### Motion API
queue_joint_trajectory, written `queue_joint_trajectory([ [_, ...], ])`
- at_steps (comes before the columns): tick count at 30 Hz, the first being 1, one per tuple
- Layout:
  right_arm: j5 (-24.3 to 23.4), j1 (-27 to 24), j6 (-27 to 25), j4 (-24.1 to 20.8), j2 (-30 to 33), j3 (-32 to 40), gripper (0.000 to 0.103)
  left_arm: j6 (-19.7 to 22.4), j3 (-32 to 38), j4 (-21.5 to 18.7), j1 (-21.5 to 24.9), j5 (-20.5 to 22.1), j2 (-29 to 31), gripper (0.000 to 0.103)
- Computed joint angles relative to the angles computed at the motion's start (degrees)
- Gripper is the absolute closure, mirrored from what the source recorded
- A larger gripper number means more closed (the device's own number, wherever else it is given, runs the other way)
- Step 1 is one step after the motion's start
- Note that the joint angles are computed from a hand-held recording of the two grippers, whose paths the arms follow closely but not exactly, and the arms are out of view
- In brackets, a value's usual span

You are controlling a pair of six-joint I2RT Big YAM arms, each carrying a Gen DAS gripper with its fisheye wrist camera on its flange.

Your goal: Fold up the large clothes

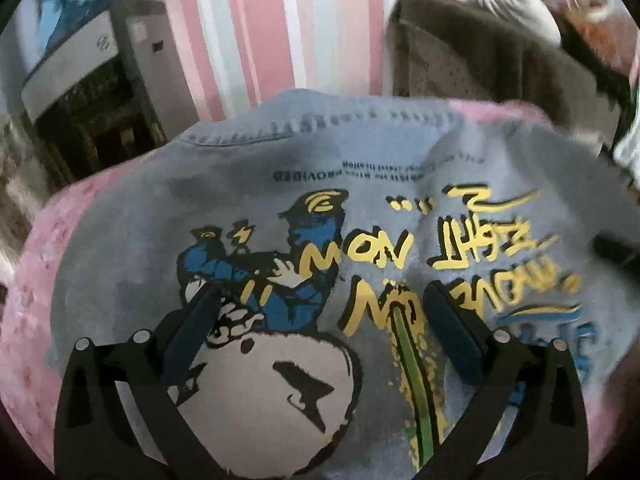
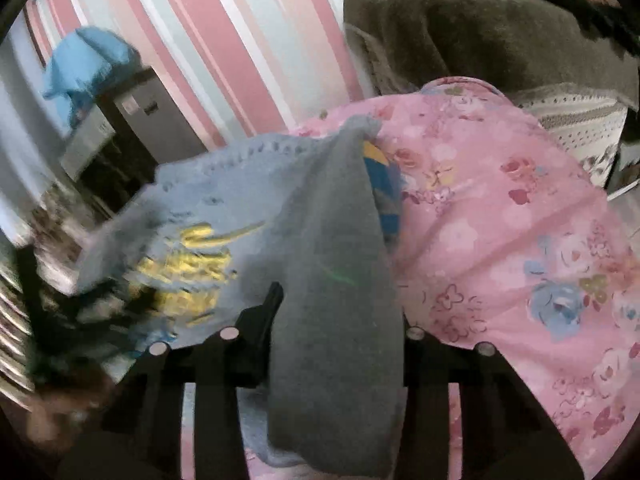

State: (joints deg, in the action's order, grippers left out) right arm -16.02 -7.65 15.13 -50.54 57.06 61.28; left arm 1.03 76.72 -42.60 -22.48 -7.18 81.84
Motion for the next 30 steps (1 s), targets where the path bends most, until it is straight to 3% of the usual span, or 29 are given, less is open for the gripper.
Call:
queue_joint_trajectory([
  [2, -0.6, -0.1, -1.0, -0.6, -0.8, 0.9, 0.063, 0.0, -0.3, 0.5, -0.1, -0.1, 0.1, 0.003],
  [6, 4.5, 3.7, -2.0, -1.9, -1.5, 3.8, 0.063, -0.3, 0.1, 0.0, 0.5, 1.3, 0.0, 0.003],
  [9, -0.6, 2.4, 1.7, -0.1, -1.9, 4.8, 0.064, -0.2, 0.2, -0.3, 1.9, 5.0, -0.8, 0.003],
  [12, -1.4, 4.4, 3.8, 1.3, -1.3, 7.3, 0.066, -0.1, 0.6, -1.3, 3.8, 7.7, -1.6, 0.003],
  [14, -1.3, 7.4, 5.9, 2.4, -0.7, 9.9, 0.082, 0.4, 1.1, -1.4, 5.7, 8.7, -2.4, 0.003],
  [21, 4.3, 21.9, 10.0, 4.6, 8.3, 18.9, 0.089, 4.1, 6.7, -4.6, 16.4, 13.9, -4.7, 0.003],
  [28, 8.2, 33.1, 17.0, 8.5, 19.8, 16.9, 0.087, 7.1, 9.1, -5.9, 25.6, 15.1, -4.3, 0.003],
  [30, 11.6, 34.6, 16.1, 10.6, 19.0, 15.0, 0.075, 7.5, 8.6, -6.5, 26.7, 15.9, -4.0, 0.003],
])
